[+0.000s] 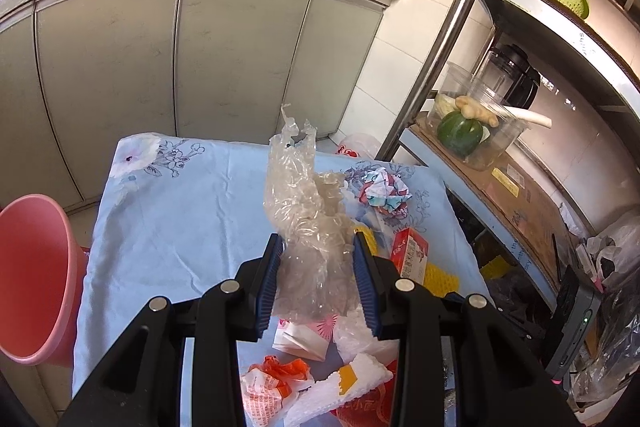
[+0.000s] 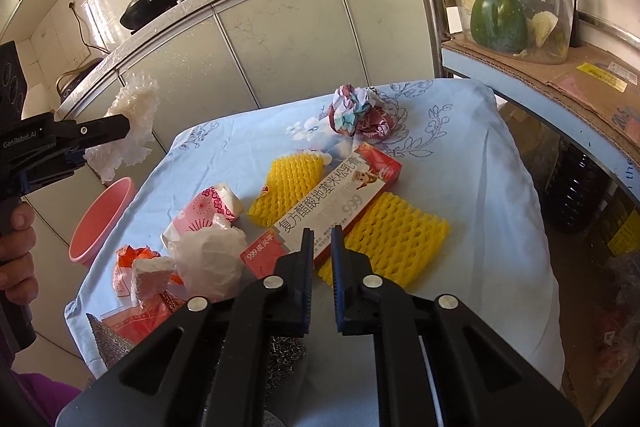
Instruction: Collect trash
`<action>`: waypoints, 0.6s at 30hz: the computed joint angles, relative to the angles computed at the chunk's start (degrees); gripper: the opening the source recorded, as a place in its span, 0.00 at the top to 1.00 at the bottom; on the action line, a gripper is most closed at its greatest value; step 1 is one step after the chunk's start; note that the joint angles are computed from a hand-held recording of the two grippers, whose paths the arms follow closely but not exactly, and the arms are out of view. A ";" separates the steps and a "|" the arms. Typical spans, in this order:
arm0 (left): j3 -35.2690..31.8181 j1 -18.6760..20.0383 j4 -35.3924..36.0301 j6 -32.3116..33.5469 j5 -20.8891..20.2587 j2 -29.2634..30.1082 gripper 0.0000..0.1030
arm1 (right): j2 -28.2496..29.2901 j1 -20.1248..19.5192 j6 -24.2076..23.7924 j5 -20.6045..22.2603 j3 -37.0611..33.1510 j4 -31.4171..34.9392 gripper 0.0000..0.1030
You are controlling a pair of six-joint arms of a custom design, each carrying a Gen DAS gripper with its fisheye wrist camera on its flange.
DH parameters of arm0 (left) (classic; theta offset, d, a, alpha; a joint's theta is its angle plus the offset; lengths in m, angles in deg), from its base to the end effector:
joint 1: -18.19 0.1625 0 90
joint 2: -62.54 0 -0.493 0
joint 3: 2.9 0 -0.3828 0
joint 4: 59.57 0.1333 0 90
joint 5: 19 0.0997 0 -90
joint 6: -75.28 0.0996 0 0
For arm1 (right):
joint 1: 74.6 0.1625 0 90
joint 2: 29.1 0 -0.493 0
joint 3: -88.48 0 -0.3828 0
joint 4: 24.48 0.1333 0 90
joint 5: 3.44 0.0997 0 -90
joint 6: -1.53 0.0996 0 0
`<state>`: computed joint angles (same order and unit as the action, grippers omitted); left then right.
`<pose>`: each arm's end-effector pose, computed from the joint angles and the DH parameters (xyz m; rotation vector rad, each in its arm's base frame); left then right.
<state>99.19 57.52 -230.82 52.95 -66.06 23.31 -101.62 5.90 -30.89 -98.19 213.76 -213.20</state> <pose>-0.3939 -0.5828 0.0959 0.4696 2.5271 -0.9339 0.0374 -0.5339 0.3307 0.4729 -2.5633 0.9934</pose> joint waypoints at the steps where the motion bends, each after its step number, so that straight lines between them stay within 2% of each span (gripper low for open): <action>1: 0.20 0.01 -0.08 -0.17 0.01 -0.18 0.66 | 0.02 -0.02 0.09 -0.04 -0.04 0.08 0.91; 12: 5.07 -1.22 -4.20 -0.24 2.30 -3.67 0.66 | -0.16 0.16 3.35 -0.64 -0.88 1.17 0.91; 18: 8.61 -2.18 -6.79 0.21 2.85 -6.04 0.66 | -1.70 1.63 4.05 -0.97 -0.19 -0.60 0.91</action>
